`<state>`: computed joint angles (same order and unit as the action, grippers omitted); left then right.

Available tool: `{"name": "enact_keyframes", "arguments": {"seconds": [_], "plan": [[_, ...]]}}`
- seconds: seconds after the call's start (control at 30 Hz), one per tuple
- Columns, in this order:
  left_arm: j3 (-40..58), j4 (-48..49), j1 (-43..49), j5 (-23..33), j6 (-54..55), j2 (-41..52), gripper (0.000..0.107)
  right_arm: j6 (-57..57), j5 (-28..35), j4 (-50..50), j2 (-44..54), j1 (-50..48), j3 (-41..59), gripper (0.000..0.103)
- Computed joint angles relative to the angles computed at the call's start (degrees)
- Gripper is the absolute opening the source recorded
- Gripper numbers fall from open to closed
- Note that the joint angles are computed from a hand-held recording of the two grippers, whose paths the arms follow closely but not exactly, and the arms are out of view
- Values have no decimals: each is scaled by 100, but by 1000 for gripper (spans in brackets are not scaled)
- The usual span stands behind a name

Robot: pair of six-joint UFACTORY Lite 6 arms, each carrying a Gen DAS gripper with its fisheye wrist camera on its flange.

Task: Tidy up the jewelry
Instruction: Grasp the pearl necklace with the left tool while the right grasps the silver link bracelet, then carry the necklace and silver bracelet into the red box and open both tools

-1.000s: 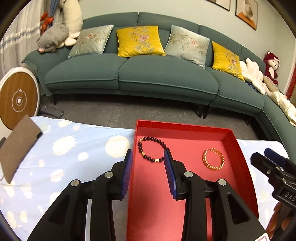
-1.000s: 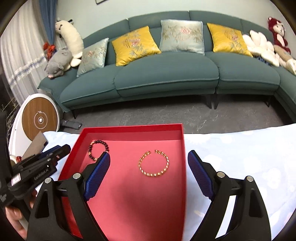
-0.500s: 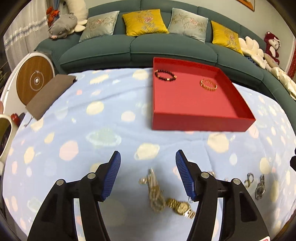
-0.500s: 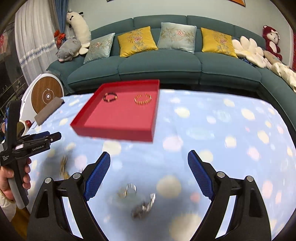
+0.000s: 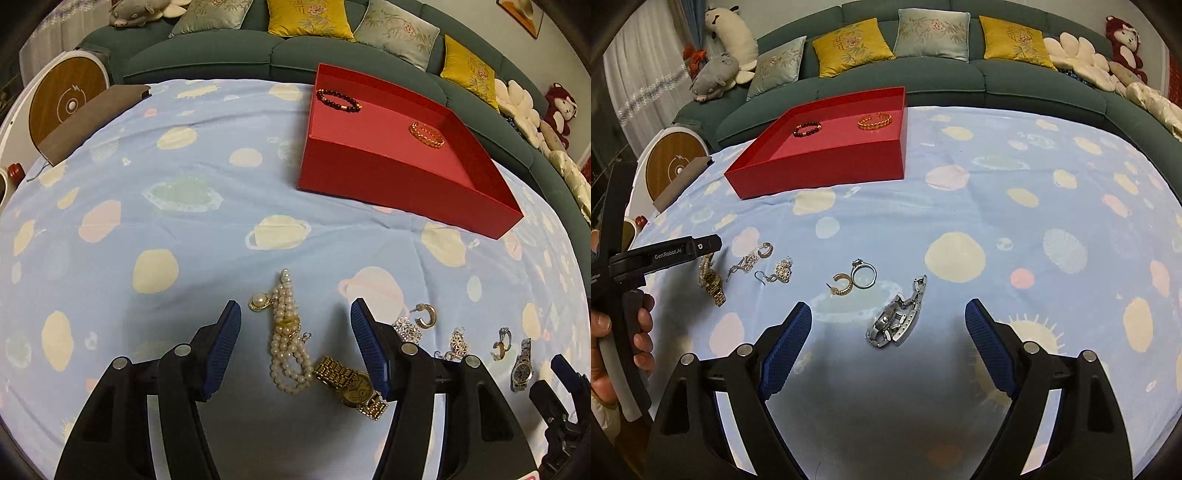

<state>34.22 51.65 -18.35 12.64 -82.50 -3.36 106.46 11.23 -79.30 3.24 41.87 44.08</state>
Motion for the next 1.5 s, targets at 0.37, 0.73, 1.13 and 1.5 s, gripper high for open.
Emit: {"name": "enact_keyframes", "arguments": {"seconds": [0.37,0.73,1.13,1.5], "plan": [[-439,579,-80,-205,-365,-416,12,-81,-200,67,60,-150,-68,83],[-795,-663,-452,168,869,-1898,12,163,-158,-192,248,29,-45,75],[-770,-832,-642,144,1073,-1949,12,1161,-25,-1209,639,33,164,35],[-774,-804,-671,138,1034,-1961,12,1840,-83,-1871,394,52,4,21]]}}
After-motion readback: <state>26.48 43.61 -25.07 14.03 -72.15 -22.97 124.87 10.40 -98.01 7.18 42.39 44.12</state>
